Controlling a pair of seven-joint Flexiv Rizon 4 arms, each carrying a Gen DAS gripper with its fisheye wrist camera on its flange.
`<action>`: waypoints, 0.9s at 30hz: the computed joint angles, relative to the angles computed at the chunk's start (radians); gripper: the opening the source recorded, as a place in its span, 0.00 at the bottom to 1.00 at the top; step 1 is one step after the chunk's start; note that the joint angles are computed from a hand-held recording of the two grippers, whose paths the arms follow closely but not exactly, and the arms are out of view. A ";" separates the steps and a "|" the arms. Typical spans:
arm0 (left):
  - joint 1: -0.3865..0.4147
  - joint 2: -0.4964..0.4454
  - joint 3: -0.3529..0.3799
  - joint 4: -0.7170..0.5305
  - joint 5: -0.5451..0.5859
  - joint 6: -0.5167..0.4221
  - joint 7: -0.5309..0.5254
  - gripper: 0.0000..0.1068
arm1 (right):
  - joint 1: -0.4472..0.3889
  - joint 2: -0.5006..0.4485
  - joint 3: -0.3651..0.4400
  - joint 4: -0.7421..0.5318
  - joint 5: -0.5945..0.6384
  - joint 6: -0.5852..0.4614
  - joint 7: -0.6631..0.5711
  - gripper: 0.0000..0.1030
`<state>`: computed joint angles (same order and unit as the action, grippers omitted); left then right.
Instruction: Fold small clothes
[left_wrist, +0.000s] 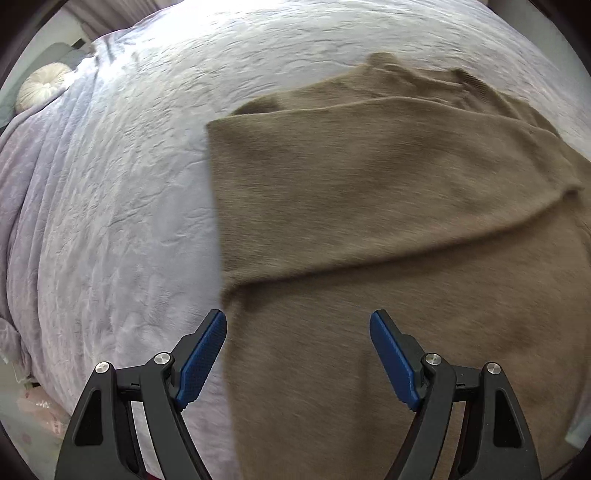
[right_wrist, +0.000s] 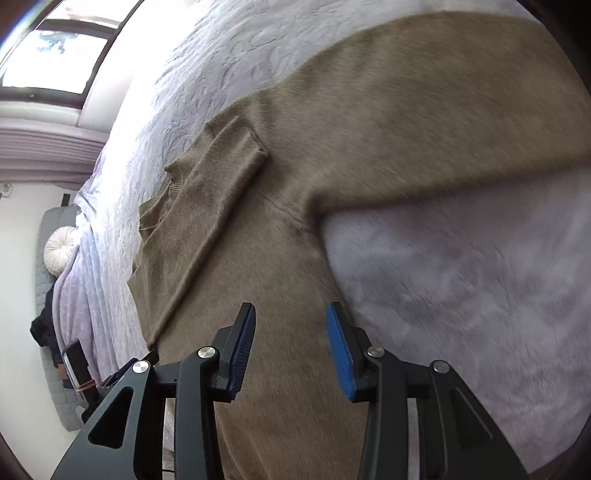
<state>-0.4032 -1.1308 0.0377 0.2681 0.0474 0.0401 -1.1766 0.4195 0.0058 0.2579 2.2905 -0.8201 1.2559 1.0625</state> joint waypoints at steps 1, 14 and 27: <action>-0.005 0.025 -0.004 0.046 -0.003 0.018 0.006 0.76 | 0.003 0.013 0.007 0.015 -0.010 0.001 0.033 0.43; -0.113 0.128 -0.053 0.198 -0.013 0.041 0.055 0.76 | -0.052 0.139 0.043 0.160 -0.247 -0.044 0.462 0.43; -0.202 0.072 -0.050 0.114 -0.003 0.010 0.015 0.76 | -0.114 0.464 0.198 0.368 -0.068 -0.261 0.577 0.44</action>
<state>-0.6047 -1.0585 -0.0125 0.3825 0.0448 0.0499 -1.1618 0.3050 0.4703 0.4564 2.6588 -0.8878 0.9945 1.6398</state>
